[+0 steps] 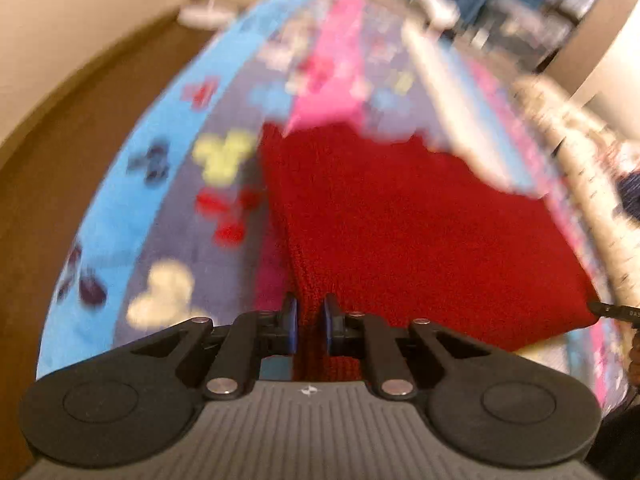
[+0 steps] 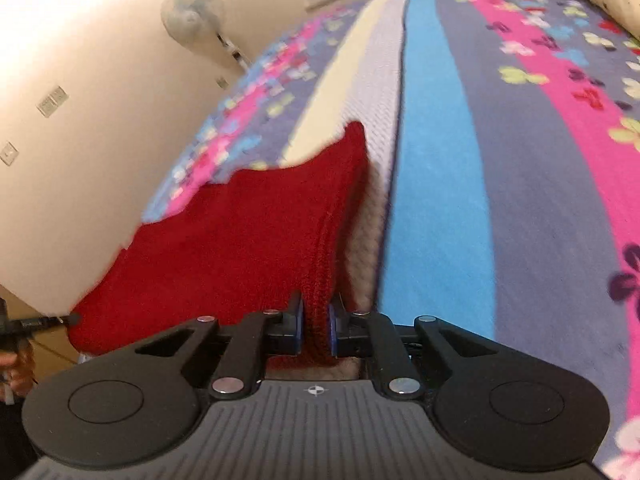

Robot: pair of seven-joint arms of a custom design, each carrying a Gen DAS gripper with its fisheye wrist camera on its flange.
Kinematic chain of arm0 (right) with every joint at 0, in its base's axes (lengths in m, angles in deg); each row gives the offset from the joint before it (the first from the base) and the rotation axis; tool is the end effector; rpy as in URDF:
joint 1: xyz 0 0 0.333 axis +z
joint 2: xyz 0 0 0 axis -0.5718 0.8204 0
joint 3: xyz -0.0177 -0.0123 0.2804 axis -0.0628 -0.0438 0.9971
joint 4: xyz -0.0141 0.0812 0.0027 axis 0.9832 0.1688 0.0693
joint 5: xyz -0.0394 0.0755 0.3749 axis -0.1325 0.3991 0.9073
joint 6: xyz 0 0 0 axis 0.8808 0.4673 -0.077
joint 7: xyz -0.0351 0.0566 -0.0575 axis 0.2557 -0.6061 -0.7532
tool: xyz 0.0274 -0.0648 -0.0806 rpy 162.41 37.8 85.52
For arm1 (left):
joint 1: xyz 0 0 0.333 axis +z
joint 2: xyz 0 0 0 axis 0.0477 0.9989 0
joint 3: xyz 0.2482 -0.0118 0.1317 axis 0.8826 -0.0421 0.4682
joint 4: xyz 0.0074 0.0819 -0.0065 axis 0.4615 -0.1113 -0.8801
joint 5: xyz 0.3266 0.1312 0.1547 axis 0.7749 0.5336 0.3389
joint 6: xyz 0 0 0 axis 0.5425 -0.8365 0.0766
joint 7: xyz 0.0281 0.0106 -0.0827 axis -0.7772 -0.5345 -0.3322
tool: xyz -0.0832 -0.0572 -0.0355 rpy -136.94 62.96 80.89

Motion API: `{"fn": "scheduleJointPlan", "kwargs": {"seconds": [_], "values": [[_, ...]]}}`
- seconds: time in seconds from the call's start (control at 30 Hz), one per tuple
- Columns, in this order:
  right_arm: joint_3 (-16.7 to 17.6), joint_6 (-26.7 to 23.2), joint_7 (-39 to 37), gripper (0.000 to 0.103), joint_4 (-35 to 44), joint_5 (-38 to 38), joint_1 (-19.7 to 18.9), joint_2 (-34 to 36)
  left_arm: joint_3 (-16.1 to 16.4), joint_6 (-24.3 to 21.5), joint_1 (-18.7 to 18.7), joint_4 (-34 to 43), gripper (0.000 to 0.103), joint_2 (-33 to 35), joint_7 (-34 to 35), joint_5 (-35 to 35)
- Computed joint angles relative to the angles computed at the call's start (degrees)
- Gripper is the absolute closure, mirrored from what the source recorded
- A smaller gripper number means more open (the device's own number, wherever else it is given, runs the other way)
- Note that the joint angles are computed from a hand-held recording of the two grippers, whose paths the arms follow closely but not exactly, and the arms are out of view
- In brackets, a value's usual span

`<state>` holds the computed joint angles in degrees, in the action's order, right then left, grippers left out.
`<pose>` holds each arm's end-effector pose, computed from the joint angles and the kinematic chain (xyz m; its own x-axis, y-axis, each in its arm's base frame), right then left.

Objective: Fold small clothes
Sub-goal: 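Lower the folded edge onto the sweater and open both grippers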

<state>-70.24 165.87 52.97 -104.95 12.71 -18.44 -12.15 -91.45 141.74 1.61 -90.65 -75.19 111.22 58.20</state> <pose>0.4995 0.0840 0.5010 0.0727 -0.8956 -0.4388 -0.8442 0.1790 -0.5052 0.5190 -0.0725 0.5065 0.0174 -0.9688 0.2471 -0.8839 -0.1304 -0.4491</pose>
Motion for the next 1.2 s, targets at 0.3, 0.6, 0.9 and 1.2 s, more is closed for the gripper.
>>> {"fn": "scheduleJointPlan", "kwargs": {"seconds": [0.3, 0.6, 0.9, 1.2], "values": [[2.81, 1.62, 3.11, 0.08, 0.93, -6.58, -2.26, 1.5, -2.53, 6.05, 1.11, -0.86, 0.052, -0.87, -8.36, 13.15], [1.12, 5.48, -7.39, 0.066, 0.33, -6.28, 2.39, 3.12, -4.52, -2.18, -1.23, 4.51, 0.018, 4.55, 0.26, 17.03], [3.62, 8.06, 0.81, 0.064, 1.67, -13.13, -0.75, 5.0, -4.18, 7.04, -0.78, 2.78, 0.015, 3.75, -12.3, 26.8], [5.16, 3.45, 4.73, 0.054, 5.52, -21.41, -1.64, 9.6, -6.37, 14.64, -0.43, 6.73, 0.022, 8.54, -20.98, 38.2]]}}
